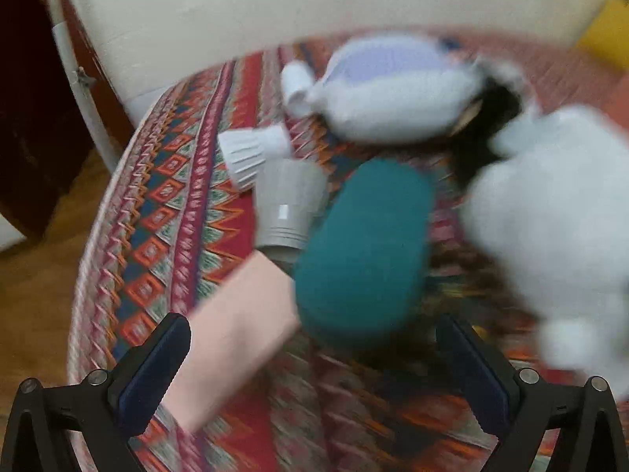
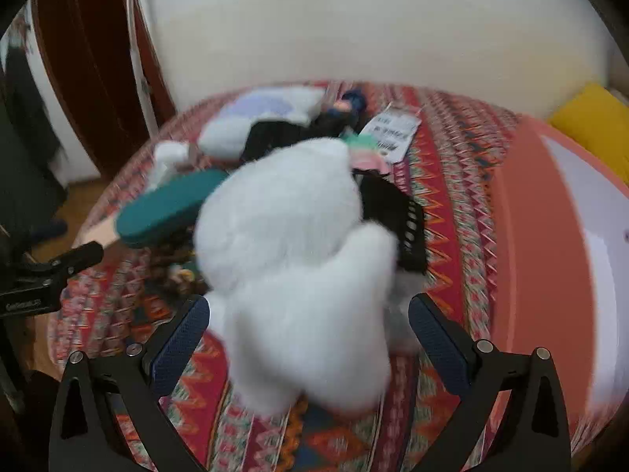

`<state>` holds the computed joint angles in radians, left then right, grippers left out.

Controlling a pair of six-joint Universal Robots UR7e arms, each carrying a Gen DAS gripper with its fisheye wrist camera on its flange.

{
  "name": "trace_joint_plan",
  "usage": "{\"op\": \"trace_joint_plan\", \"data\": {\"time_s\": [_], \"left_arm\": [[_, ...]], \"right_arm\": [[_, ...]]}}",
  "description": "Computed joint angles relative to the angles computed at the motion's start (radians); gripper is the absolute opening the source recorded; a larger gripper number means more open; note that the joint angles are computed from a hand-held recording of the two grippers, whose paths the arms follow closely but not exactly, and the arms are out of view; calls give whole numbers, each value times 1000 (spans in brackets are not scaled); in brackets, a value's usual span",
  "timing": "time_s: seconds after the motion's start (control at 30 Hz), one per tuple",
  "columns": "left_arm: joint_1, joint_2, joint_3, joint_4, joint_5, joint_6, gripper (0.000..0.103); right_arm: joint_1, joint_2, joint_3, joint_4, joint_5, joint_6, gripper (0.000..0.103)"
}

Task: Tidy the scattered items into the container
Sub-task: 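Lift the white plush bear with the right tool while the left tool lifts the teal sponge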

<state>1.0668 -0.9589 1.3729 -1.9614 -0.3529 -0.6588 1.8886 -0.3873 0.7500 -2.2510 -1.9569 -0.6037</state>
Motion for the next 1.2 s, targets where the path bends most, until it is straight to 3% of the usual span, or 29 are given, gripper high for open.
{"op": "trace_joint_plan", "data": {"time_s": [0.1,0.17,0.27,0.33,0.4,0.5,0.6,0.87,1.03,1.2], "left_arm": [[43,47,-63,-75,-49,115,103],[60,90,-105,-146,-63,194,103],[70,145,-162,-155,-78,233,100],[68,175,-181,-158,-50,254,83],[64,166,-167,-236,-101,288,69],[49,145,-133,-284,-126,273,67],[32,128,-93,-370,-145,289,67],[-38,102,-33,-623,-139,397,67],[-80,68,6,-733,-127,427,68],[-146,51,23,-883,-112,507,68]], "right_arm": [[1,113,-174,111,-57,-20,103],[-13,181,-316,257,7,16,103],[-23,222,-376,323,38,25,103],[-26,213,-344,286,46,-8,103],[-31,192,-315,277,64,-4,95],[-33,159,-280,273,106,-33,81],[-37,123,-246,271,150,-37,77],[-43,23,-139,225,305,-17,76],[-69,-25,-134,260,471,97,76],[-71,-116,-27,157,568,133,76]]}}
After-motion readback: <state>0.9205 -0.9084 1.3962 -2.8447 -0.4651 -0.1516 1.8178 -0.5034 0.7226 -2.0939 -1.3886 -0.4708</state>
